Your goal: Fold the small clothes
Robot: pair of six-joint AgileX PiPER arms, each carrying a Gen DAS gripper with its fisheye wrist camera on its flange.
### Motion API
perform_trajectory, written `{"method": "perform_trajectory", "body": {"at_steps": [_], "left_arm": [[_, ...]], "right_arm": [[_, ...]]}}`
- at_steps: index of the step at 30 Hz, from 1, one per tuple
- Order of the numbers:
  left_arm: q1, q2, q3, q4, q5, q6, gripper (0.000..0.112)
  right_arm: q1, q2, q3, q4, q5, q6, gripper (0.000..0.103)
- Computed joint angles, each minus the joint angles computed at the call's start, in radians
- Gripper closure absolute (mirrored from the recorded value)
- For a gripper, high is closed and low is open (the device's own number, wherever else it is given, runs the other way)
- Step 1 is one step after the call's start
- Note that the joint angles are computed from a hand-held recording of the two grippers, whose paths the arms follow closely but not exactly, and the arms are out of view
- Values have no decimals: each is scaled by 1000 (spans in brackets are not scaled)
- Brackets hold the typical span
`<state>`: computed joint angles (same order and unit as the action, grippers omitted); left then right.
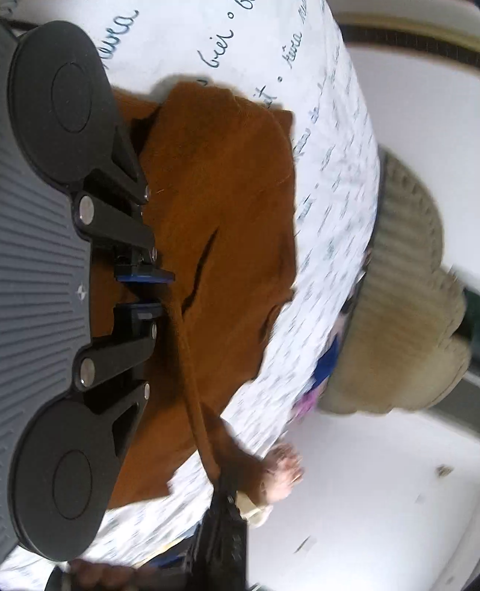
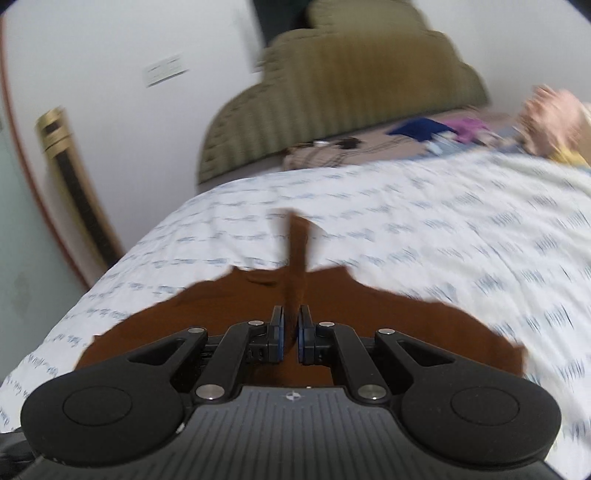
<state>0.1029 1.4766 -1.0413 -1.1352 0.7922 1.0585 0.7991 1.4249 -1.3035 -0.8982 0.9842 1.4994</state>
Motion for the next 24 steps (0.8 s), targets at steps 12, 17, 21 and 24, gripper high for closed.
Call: {"method": "perform_trajectory", "body": {"at_steps": [12, 17, 21, 24], "left_arm": [[118, 82, -206, 123, 217, -93, 102], [3, 126, -255, 297, 5, -275, 102], [-63, 150, -251, 344, -70, -320, 102], [-94, 171, -243, 370, -98, -346, 102]], "right_arm": [[34, -178, 319, -19, -21, 316, 94], [85, -213, 358, -63, 81, 370, 94], [147, -260, 384, -98, 177, 392, 94], [79, -294, 434, -28, 90, 363, 94]]}}
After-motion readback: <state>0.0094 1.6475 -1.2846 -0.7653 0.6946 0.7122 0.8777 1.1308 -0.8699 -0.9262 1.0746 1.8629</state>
